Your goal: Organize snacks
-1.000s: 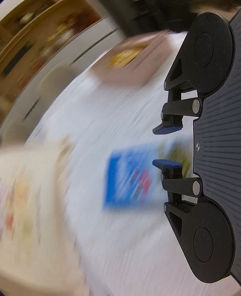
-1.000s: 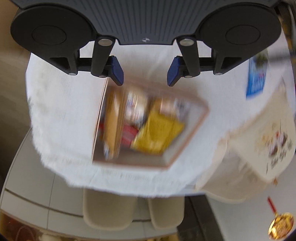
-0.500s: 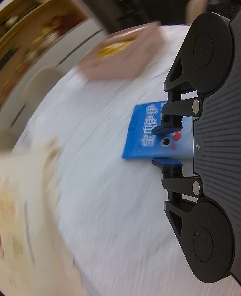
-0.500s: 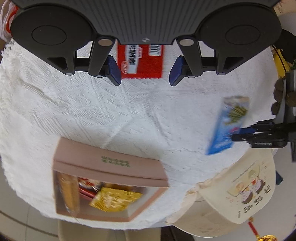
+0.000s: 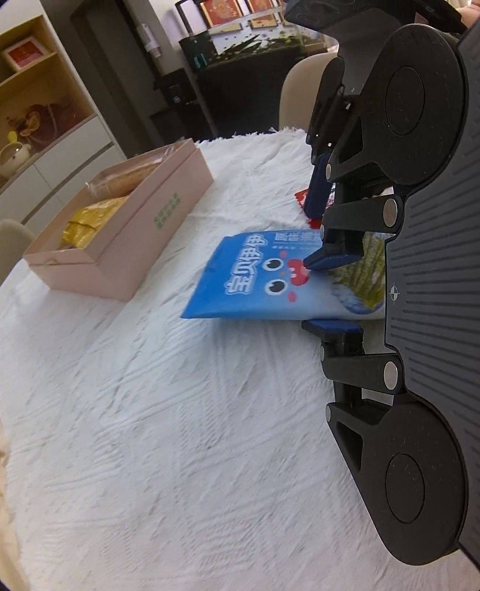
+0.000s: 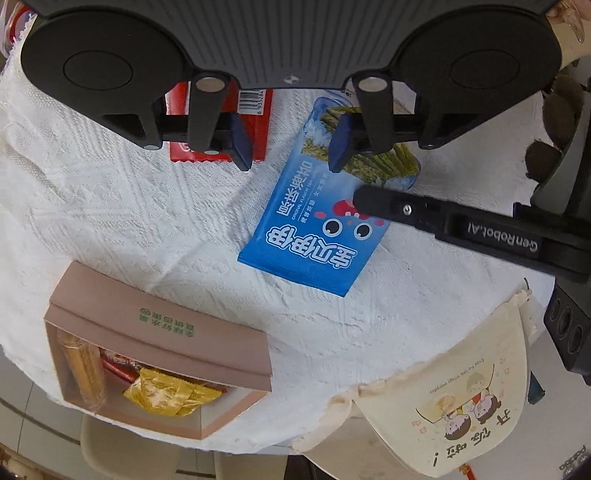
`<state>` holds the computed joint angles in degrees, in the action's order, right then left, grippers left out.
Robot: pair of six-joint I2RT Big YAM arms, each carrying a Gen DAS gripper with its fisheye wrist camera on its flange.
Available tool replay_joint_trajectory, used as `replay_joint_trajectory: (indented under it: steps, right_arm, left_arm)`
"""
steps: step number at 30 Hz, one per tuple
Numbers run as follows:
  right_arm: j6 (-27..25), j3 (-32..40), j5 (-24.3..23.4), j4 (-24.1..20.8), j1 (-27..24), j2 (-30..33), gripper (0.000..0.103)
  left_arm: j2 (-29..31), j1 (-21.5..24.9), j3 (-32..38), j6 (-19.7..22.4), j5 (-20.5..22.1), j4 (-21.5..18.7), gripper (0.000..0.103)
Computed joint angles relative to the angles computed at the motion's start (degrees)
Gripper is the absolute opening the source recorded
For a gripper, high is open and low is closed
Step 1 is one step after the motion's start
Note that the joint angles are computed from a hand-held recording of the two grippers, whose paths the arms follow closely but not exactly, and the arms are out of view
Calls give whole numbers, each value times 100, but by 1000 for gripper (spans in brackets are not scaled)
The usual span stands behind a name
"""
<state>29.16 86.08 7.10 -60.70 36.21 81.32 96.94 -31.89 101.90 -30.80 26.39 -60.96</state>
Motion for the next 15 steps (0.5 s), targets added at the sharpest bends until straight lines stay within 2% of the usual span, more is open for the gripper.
replay_joint_trajectory:
  steps: [4,6,8,9,12,14,15]
  right_arm:
    - [-12,-202,-45,152,-25,-150,44]
    - [-36,-289,-6,229,-11,-218,44]
    - [-63,-346,30,277,1,-271,44]
    - [-73,-367,40,271,-3,-312,44]
    - [-101,-417,200,132,-6,-472,46]
    - [-95,-509,422,37,-1,-617,63]
    - [-77,-564,594,-18,17,-683,67]
  left_arm:
    - [54,-14,-117,-464,329,459,36]
    - [120,-24,-166,-690,622,714,36]
    - [106,-50,-201,-812,757,785,28]
    - [58,-75,-237,-822,689,827,18]
    - [-136,-104,-259,-675,403,790,18]
    - [-250,-114,-239,-549,210,733,17]
    - [-314,-128,-223,-439,59,664,17]
